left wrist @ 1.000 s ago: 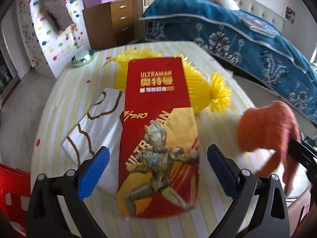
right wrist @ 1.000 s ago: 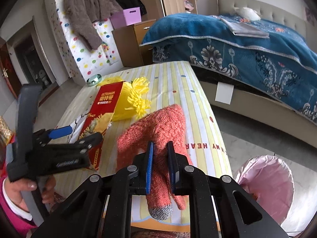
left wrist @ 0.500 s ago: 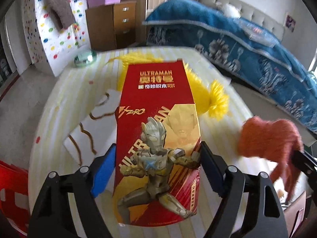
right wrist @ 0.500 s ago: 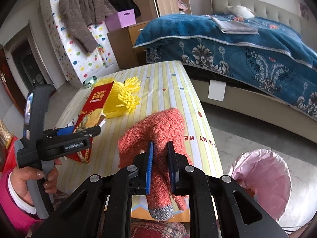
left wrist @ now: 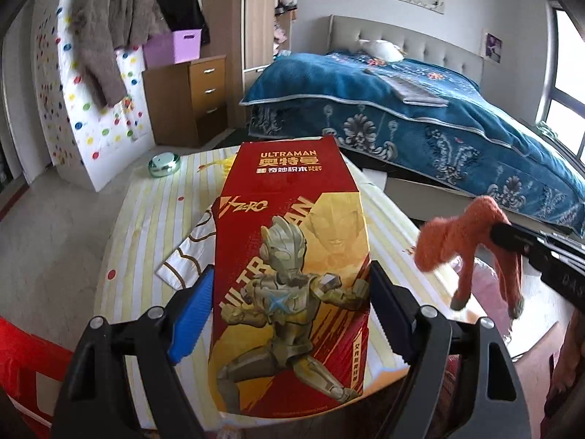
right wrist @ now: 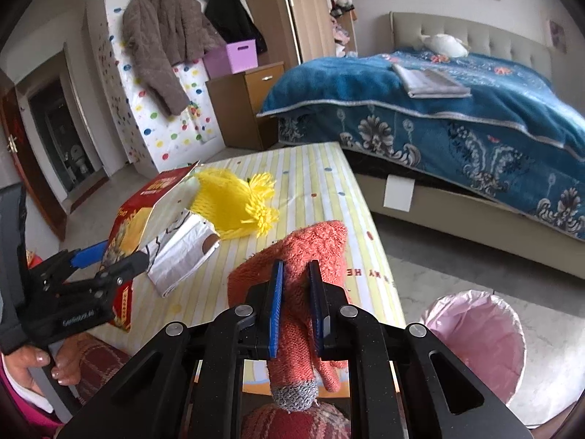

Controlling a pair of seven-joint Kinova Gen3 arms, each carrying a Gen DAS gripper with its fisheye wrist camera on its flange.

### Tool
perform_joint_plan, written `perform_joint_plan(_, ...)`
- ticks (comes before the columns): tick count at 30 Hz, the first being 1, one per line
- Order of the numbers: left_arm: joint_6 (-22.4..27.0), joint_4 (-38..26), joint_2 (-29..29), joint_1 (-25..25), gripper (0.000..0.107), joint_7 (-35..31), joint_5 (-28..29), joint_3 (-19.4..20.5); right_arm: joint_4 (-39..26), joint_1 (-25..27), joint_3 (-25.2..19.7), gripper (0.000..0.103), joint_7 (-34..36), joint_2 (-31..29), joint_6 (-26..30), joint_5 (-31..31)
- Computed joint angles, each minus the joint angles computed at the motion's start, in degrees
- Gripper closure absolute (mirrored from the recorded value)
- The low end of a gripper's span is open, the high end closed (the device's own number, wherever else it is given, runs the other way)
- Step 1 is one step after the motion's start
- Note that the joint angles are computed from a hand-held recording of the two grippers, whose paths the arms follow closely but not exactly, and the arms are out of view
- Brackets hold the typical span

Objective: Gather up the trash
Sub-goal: 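Carry the glove and Ultraman box with both tools over the pink bin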

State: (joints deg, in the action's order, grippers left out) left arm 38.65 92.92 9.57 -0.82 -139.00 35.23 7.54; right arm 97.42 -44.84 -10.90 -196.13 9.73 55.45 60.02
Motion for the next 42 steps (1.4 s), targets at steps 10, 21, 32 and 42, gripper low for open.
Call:
perform_joint_plan(10,1.7,4.6,-3.4,1.2,0.029,-8.4,4.6,0.1,1.3,-2.6,-2.7,0.089,-3.4,-2.5,8.3,-1.3)
perform_joint_plan(21,2.3,6.0,-6.1,5.1,0.029,-12.2,7.0,-0.4,6.7,-3.6,-6.7,0.089,-11.7,-6.0,15.0,-1.2)
perform_joint_plan(32,0.5,6.4,-4.6,11.6,0.029,-15.5,6.9,2.9,11.3,-3.5,-10.4,0.089,-19.1,-9.3,24.4,-5.4)
perform_joint_plan(42,1.3,3.3,1.2,17.2,0.029,-14.9,4.0,7.2,18.7,-0.4,-11.9,0.089,-26.2,-14.3,23.6,-11.6)
